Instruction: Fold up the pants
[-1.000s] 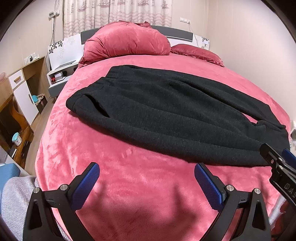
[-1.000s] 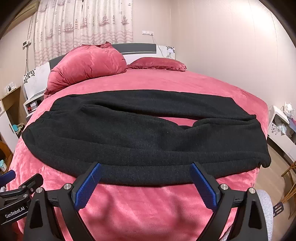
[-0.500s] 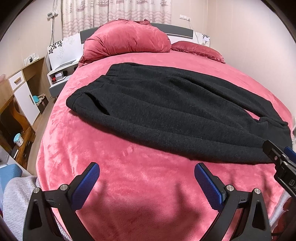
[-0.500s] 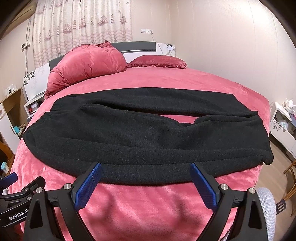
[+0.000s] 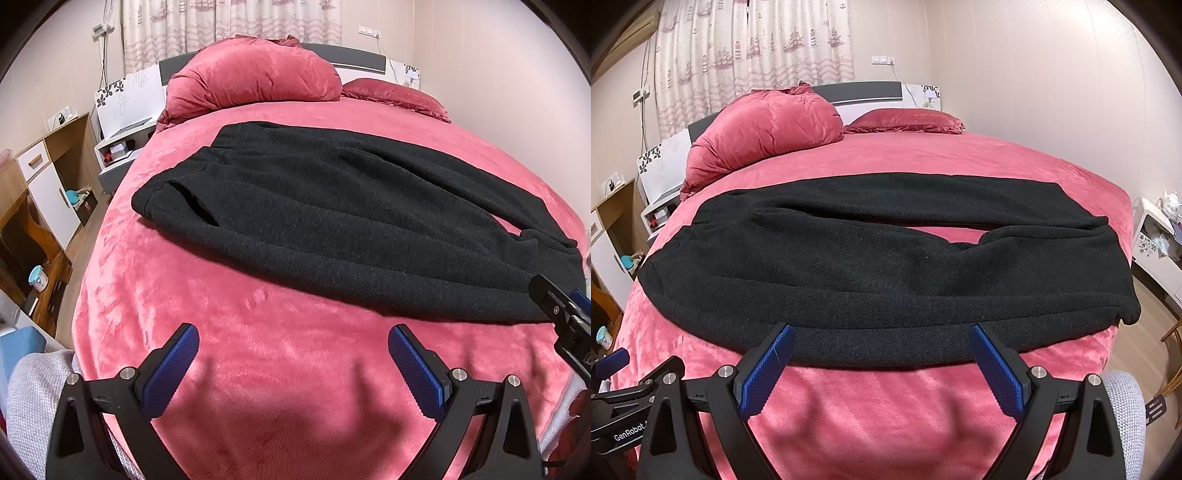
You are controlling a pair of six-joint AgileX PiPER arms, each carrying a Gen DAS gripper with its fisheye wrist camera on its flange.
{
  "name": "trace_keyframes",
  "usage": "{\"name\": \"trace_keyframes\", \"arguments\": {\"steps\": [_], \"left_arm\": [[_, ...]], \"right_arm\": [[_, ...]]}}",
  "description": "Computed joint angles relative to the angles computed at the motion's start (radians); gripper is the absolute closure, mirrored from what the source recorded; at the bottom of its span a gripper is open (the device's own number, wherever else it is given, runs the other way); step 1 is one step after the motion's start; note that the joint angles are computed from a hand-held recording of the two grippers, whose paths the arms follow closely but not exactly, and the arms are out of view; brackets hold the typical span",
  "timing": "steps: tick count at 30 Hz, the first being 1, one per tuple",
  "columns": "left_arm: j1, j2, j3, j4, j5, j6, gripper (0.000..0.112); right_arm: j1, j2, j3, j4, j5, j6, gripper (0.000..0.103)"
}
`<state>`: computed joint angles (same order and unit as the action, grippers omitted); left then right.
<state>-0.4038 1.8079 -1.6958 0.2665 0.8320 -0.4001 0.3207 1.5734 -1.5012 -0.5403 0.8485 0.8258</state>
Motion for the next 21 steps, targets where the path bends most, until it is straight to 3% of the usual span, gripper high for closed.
{"name": "trace_keyframes", "arguments": {"steps": [7, 10, 15, 21], "left_arm": [[0.004, 0.001, -0.008, -0.016, 0.013, 0.017, 0.01], [0.019, 0.017, -0.035, -0.074, 0.034, 0.064, 0.01], [0.131, 0.038, -0.06, -0.409, 0.082, 0.277, 0.01], [0.222, 0.034, -0.033, -0.601, 0.104, 0.38, 0.01]], "right_arm": [[-0.001, -0.002, 0.0, -0.001, -0.001, 0.006, 0.006], [-0.01, -0.01, 0.012, -0.006, -0.02, 0.022, 0.002], [-0.06, -0.035, 0.05, 0.071, -0.121, -0.044, 0.0], [-0.076, -0.03, 0.04, 0.082, -0.105, -0.048, 0.0]]}}
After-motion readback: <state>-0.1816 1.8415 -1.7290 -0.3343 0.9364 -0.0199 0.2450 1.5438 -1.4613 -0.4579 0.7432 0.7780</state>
